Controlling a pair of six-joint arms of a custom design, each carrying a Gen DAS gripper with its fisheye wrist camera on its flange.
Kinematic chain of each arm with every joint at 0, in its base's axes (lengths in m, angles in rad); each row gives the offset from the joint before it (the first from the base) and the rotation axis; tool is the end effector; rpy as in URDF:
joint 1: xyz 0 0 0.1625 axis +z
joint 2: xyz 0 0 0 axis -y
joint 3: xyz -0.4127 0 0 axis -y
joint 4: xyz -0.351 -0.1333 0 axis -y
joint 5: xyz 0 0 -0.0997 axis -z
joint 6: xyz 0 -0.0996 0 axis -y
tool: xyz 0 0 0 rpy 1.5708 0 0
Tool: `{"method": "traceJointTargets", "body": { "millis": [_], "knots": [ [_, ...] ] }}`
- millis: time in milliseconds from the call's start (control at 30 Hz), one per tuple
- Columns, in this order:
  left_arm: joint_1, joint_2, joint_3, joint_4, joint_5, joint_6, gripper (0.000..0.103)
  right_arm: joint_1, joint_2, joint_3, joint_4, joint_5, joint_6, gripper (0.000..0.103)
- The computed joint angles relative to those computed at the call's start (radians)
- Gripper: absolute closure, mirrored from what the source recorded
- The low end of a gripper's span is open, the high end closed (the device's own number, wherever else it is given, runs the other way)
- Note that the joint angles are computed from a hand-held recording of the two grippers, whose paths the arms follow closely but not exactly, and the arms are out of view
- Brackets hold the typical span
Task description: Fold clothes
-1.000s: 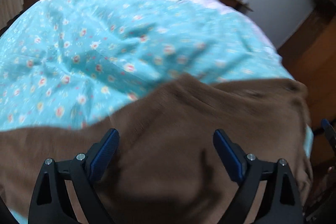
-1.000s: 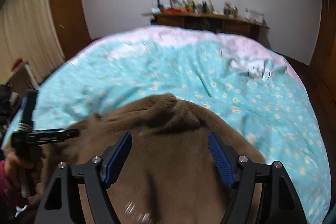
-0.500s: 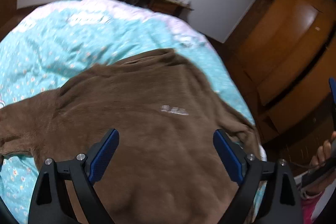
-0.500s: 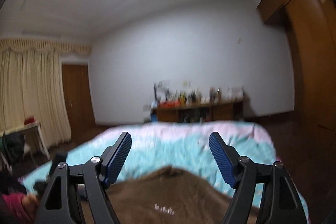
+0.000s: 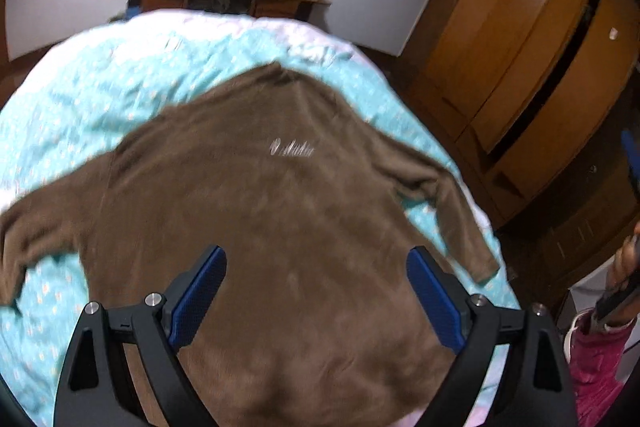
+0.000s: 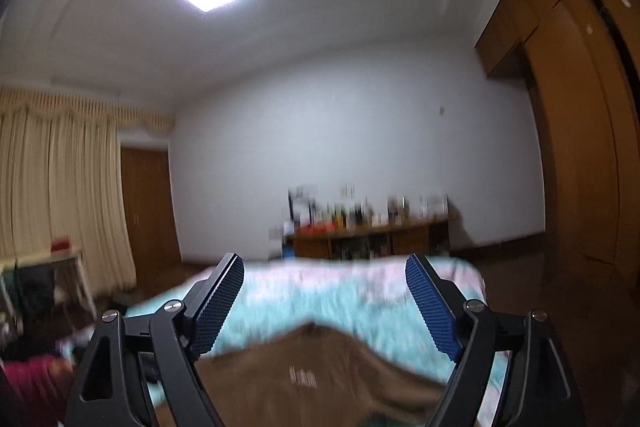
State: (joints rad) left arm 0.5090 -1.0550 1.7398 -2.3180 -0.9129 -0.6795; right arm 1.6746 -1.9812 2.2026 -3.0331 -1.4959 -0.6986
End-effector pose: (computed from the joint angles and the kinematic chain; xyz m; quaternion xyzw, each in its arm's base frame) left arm -0.4117 -0.4521 0.2271 0.1698 0.9306 -0.2660 0.1855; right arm 0.1715 -0.2878 0.5260 0.3376 -0.7400 0.5644 0.1411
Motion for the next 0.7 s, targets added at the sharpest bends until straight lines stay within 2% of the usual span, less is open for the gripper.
{"method": "traceJointTargets", "body": {
  "millis": [133,267,333,467,500,600,667,700],
  "knots": [
    [0.003,-0.065,0.105,0.096,0.022,-0.156,0.009,-0.094,-0.083,0.058,0.26,-0.039,-0.035,0.018],
    [0.004,-0.117,0.184,0.175,0.004,-0.266,0.009,-0.2,-0.082,0.105,0.463,-0.048,-0.009,0.018],
    [-0.002,-0.129,0.205,0.199,0.004,-0.285,0.009,-0.207,-0.048,0.121,0.485,-0.055,-0.019,0.018],
    [-0.012,-0.147,0.248,0.241,-0.013,-0.306,0.009,-0.165,0.024,0.162,0.486,-0.131,-0.052,0.018],
    [-0.012,-0.15,0.256,0.25,-0.021,-0.307,0.009,-0.159,0.039,0.17,0.496,-0.16,-0.063,0.018],
    [-0.008,-0.16,0.286,0.304,-0.06,-0.323,0.009,-0.139,0.108,0.192,0.479,-0.315,-0.081,0.018],
    [0.008,-0.181,0.335,0.293,-0.119,-0.334,0.009,-0.145,0.121,0.222,0.459,-0.397,-0.091,0.018],
    [0.015,-0.196,0.363,0.253,-0.139,-0.334,0.009,-0.161,0.111,0.232,0.47,-0.407,-0.106,0.018]
  ]
}}
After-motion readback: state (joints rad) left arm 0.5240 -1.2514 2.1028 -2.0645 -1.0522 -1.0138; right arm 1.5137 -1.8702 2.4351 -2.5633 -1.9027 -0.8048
